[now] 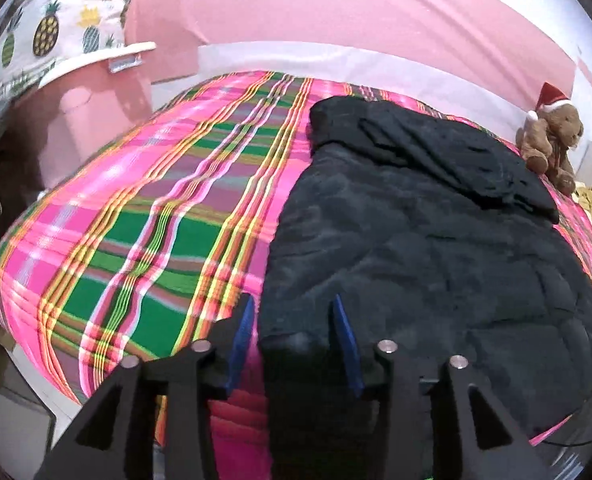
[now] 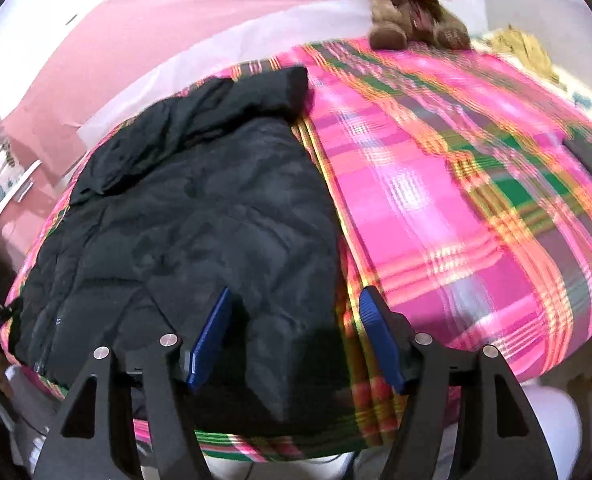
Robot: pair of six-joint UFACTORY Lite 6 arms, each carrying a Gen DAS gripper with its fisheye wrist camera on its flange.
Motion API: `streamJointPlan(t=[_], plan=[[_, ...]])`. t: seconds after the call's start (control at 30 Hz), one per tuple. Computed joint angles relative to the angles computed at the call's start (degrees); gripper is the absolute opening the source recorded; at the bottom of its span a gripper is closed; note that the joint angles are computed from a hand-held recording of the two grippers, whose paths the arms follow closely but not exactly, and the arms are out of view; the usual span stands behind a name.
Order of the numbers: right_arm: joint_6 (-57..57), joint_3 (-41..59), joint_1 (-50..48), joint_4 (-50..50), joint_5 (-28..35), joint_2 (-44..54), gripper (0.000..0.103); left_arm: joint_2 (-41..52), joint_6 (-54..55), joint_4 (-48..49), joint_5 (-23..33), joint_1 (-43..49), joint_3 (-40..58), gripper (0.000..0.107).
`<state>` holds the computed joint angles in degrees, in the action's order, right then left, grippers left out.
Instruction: Fold large clothes
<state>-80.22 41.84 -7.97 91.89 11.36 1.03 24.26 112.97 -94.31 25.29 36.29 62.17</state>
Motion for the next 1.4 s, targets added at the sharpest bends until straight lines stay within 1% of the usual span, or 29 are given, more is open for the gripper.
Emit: streamJointPlan(t=[0.03,0.1,0.13,0.2,0.3,0.43,0.47,0.57,0.63,0.7,0.73,0.77,0.8,0.83,0.87,0.97,1.0,1.07,1.2,1.3,1.4], plan=[[1.28,0.56,-1.16,-0.70,2.32,1.86,0.066,0.88,-1.28,1.32,0.47,0.43,0.51,0.048],[0.99,0.60,-2.27,0.77,4.88,3.14,0.069,1.90,-2.58,2.78,1.52,1.17,0.61,0.048],[0.07,0.43,-2.60,2.17,5.67,3.19,0.070,2.04,-2.78,3.03,1.87,1.22,0.43,0.048],[1.80,0.50,-2.22,0.70,6.28,3.14,0.070,1.62,-3.71,4.06,3.74,1.52,-0.95,0.048],[3.66,-0.15,-2.28,-0.96,10.62,3.04,0.070,-0.37,0.45,0.77,4.29,0.94,-4.45,0.050],[1.14,-2.22,0.03,1.16,9.92,1.20,0.071,-1.05,2.09,-0.97,5.35,1.16,-6.49,0.052],[0.42,-1.92,-0.19,1.95,10.31,1.90,0.071,-0.79,3.57,-2.13,5.23,0.98,-6.63,0.053],[-2.76,-0.48,-1.60,5.86,12.61,4.61,0.070,1.69,1.99,-2.20,5.34,0.33,-4.43,0.056],[-4.35,0.86,-1.16,7.88,12.18,6.23,0.068,2.99,3.09,-3.78,4.94,-0.49,-3.17,0.056],[-5.73,2.38,0.14,9.95,10.71,7.72,0.062,3.32,3.71,-5.07,4.08,-1.35,-2.72,0.056],[-5.48,2.54,0.55,9.96,10.12,7.73,0.050,3.15,3.76,-5.18,3.57,-1.63,-2.81,0.053],[-5.28,2.28,0.16,9.58,11.19,7.40,0.039,2.67,4.32,-5.32,3.27,-1.74,-3.21,0.048],[-4.73,2.04,-0.30,9.00,12.19,7.07,0.035,2.39,4.41,-5.02,3.15,-1.76,-3.37,0.044],[-4.72,1.22,-0.89,8.91,13.12,6.12,0.028,1.76,3.99,-4.35,3.17,-1.66,-3.75,0.036],[-4.70,0.74,-1.32,8.83,13.69,5.43,0.023,1.42,3.04,-3.24,3.49,-1.45,-3.71,0.029],[-2.88,0.56,-2.35,7.80,15.70,3.90,0.016,-0.77,-1.31,1.19,3.94,-1.22,-3.77,0.017],[-2.17,0.33,-2.47,7.18,16.06,2.46,0.015,-1.65,-2.73,2.44,4.41,-0.97,-3.76,0.016],[-0.34,-0.17,-2.75,5.67,16.92,-0.94,0.013,-4.46,-7.10,6.02,7.77,0.72,-3.58,0.014],[3.89,-1.06,-3.98,1.60,19.13,-8.68,0.013,-10.99,-12.20,9.62,15.25,4.79,-3.41,0.013],[9.09,-2.81,-6.66,-3.12,21.82,-17.75,0.013,-15.65,-14.94,11.63,20.89,8.55,-3.23,0.013],[14.46,-3.81,-8.46,-7.40,23.64,-25.72,0.013,-19.43,-18.73,13.95,27.75,13.50,-2.71,0.013]])
